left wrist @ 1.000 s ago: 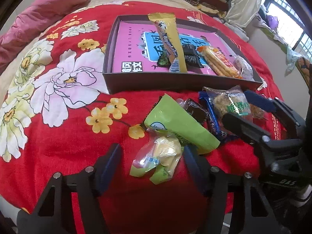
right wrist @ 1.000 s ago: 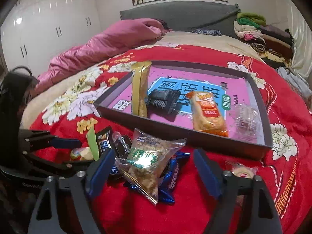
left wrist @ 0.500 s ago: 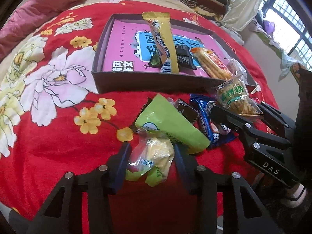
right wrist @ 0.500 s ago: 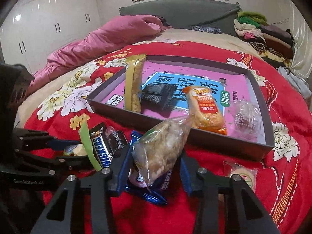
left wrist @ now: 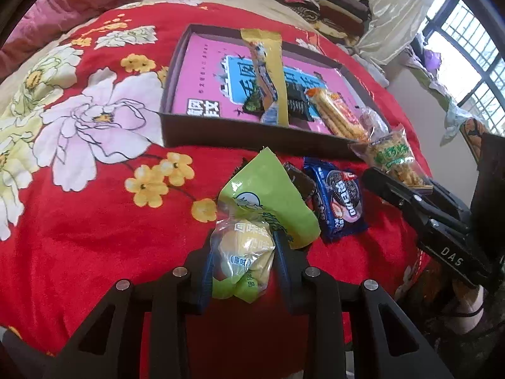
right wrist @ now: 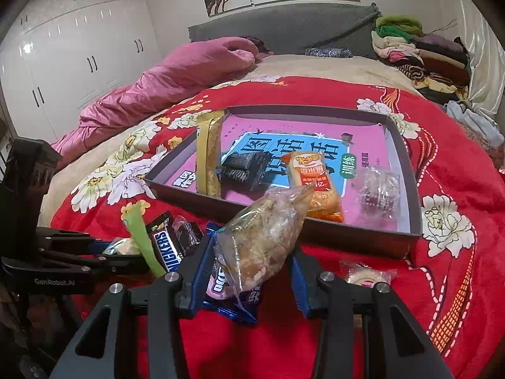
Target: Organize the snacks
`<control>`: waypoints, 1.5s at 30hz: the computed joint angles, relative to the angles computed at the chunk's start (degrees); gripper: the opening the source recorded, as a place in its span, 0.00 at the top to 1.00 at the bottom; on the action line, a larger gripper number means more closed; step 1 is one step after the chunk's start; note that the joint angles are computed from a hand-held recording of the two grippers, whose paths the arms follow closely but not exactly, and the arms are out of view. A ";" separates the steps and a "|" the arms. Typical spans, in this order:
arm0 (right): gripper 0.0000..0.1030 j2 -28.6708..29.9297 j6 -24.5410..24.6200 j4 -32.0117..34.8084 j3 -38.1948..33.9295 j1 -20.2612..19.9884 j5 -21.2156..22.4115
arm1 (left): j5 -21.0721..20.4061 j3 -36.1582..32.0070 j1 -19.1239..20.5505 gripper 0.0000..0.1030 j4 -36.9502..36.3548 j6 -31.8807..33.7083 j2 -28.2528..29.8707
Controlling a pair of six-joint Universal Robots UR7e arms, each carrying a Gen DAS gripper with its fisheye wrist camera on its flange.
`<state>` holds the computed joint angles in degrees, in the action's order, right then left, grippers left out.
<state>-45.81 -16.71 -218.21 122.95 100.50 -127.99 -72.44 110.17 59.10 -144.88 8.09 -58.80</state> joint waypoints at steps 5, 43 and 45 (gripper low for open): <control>0.56 0.00 -0.58 -0.84 0.04 0.29 -0.20 | -0.49 0.00 -0.36 0.67 -0.95 -0.53 -1.30; 0.56 -1.58 -2.87 -4.98 0.86 1.03 1.49 | 2.55 -1.10 -4.49 0.66 -2.79 -4.18 -2.62; 0.56 -1.70 -2.68 -4.91 0.84 0.88 1.34 | 2.72 -1.10 -4.74 0.66 -2.93 -4.08 -2.68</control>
